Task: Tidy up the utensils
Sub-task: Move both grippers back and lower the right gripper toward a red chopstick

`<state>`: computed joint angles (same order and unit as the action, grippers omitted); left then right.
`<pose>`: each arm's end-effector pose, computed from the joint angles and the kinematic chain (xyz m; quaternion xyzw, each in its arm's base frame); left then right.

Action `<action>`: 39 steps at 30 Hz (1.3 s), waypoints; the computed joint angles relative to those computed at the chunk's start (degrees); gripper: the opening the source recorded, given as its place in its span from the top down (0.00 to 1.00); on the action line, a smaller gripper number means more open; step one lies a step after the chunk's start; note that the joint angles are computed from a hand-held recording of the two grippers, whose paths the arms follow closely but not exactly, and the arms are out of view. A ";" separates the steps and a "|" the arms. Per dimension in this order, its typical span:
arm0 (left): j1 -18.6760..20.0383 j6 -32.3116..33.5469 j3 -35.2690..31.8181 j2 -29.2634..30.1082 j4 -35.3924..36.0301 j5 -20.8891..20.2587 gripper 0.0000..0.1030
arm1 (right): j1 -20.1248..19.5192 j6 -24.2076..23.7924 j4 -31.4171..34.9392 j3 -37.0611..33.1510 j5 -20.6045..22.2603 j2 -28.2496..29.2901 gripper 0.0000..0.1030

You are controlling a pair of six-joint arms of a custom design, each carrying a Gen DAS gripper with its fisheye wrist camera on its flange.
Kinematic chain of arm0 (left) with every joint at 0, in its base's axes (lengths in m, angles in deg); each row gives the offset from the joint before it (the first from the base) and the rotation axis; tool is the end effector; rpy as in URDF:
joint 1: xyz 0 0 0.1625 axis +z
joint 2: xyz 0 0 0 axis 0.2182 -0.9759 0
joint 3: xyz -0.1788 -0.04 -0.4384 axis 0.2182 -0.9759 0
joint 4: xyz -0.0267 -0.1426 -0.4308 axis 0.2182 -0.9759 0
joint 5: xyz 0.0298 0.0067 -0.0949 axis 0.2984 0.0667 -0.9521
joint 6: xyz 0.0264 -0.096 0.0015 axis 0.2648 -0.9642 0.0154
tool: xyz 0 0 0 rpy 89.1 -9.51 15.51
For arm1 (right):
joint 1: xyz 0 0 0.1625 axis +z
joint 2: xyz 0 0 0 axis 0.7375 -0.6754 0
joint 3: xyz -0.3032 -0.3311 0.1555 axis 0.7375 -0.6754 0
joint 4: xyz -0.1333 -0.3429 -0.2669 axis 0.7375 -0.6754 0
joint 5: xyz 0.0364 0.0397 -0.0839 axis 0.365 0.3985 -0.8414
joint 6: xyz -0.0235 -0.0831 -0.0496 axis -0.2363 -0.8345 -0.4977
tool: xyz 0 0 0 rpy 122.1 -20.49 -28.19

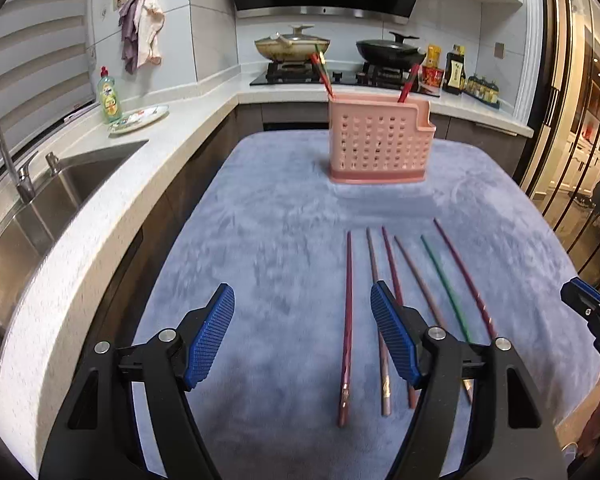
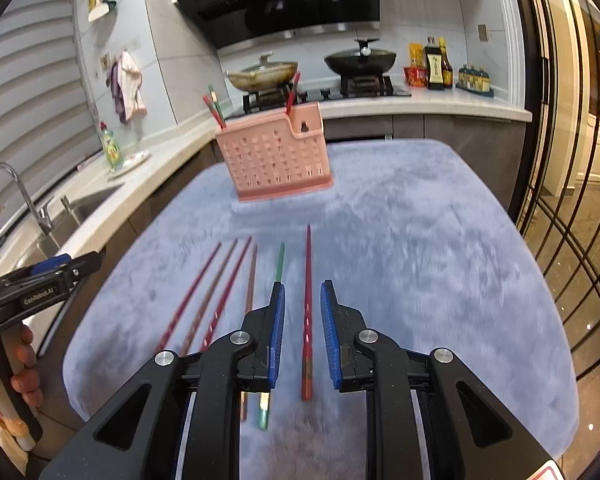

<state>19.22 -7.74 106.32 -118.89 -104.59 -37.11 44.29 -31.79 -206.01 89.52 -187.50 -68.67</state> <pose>-0.3600 -0.4701 0.0797 0.2928 0.8553 -0.3130 0.2914 0.0944 -0.3634 0.3145 0.0374 -0.8355 0.4531 0.3087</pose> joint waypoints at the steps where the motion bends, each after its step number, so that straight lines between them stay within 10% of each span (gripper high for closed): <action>1: 0.05 -0.91 0.73 -0.22 0.53 -0.53 0.35 | -0.62 -0.01 -0.24 0.65 0.13 0.36 0.81; 39: 0.45 -7.10 6.96 1.99 4.09 -3.10 0.36 | -4.32 0.87 -4.65 4.68 0.29 7.02 0.82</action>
